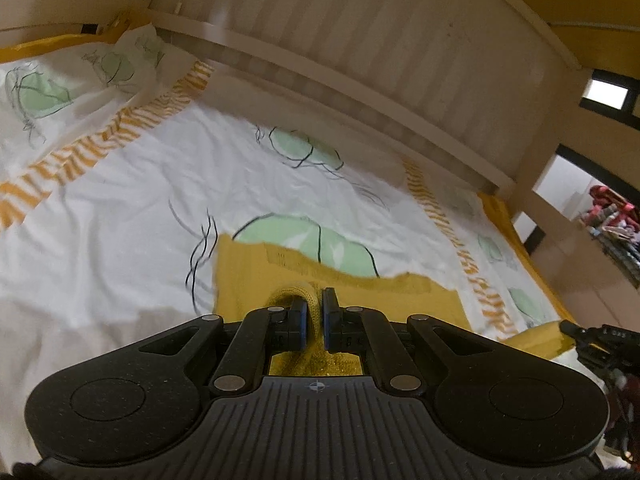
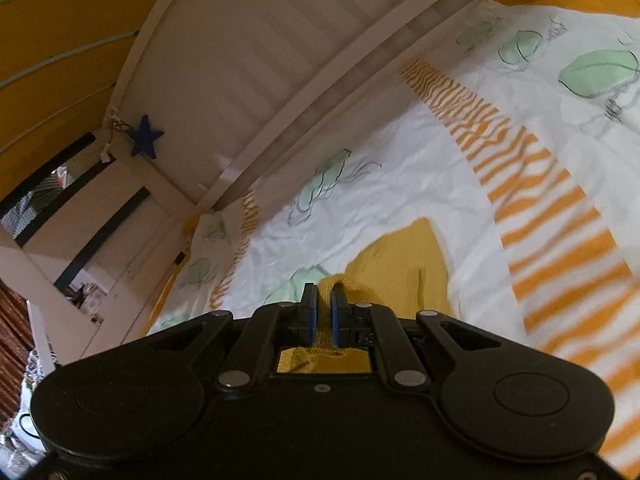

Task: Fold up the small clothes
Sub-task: 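Grasp the sweater hem with the left tool while the right tool grasps it too, then lift the hem with both tools and fold it toward the collar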

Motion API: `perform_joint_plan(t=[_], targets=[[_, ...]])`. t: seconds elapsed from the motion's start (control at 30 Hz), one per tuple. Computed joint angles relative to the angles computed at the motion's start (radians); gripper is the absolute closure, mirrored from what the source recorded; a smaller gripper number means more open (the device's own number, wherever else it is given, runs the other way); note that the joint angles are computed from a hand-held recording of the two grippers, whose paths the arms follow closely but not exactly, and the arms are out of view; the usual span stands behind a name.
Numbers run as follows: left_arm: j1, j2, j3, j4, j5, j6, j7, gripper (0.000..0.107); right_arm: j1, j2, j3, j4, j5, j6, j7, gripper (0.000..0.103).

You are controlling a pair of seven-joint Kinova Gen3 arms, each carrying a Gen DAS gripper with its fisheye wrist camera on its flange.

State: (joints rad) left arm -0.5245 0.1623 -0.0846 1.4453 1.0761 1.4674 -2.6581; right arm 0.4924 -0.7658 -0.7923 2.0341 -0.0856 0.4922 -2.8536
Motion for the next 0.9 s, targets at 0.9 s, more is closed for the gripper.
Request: perform_joint_plan(t=[0.9], targets=[[0.194, 0.135, 0.157, -0.088, -0.289, -0.43, 0.211, 0.102, 0.396, 0.244, -0.338, -0.122, 0.176, 0.066, 0.103, 0.086]])
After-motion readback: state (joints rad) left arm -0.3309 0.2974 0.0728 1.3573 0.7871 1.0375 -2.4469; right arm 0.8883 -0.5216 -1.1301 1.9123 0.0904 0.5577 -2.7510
